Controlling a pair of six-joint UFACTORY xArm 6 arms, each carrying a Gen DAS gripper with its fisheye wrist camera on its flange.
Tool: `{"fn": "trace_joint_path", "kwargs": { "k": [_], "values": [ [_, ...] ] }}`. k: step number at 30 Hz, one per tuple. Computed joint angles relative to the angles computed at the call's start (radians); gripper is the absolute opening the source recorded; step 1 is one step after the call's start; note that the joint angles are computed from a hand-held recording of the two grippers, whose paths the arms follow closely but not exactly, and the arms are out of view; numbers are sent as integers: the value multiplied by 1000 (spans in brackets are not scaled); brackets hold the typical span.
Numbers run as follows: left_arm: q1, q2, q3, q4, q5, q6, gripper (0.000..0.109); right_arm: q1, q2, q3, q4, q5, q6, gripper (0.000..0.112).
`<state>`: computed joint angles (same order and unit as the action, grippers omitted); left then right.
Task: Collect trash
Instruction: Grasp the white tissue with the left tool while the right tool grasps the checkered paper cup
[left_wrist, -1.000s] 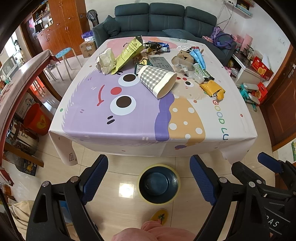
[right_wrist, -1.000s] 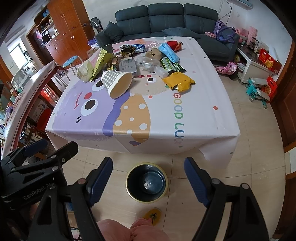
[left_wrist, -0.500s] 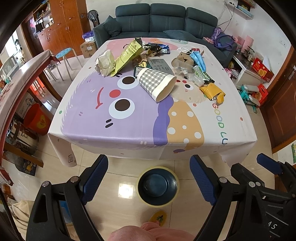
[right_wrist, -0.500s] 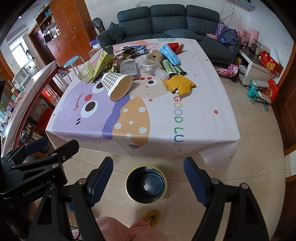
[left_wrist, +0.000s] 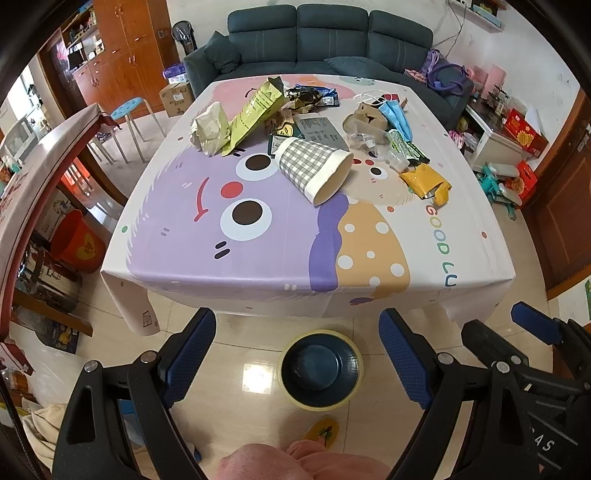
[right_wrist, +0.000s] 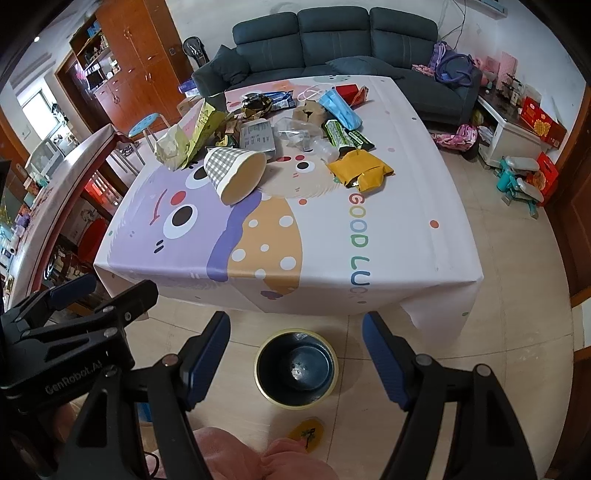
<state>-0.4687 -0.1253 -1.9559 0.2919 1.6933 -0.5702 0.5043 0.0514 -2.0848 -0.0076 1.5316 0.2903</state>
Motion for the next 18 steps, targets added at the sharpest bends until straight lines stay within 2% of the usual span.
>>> {"fn": "trace_joint_path", "kwargs": {
  "k": [10,14,18],
  "values": [
    [36,2,-29,-11,21,5,89,19,20,-37,6,11,7,75],
    [91,11,-48,-21,-5,10,89,28,72,-123,-24,21,5,75],
    [174,57,-105,-53,-20,75,89,30,195,-322,-45,65,18,75]
  ]
}}
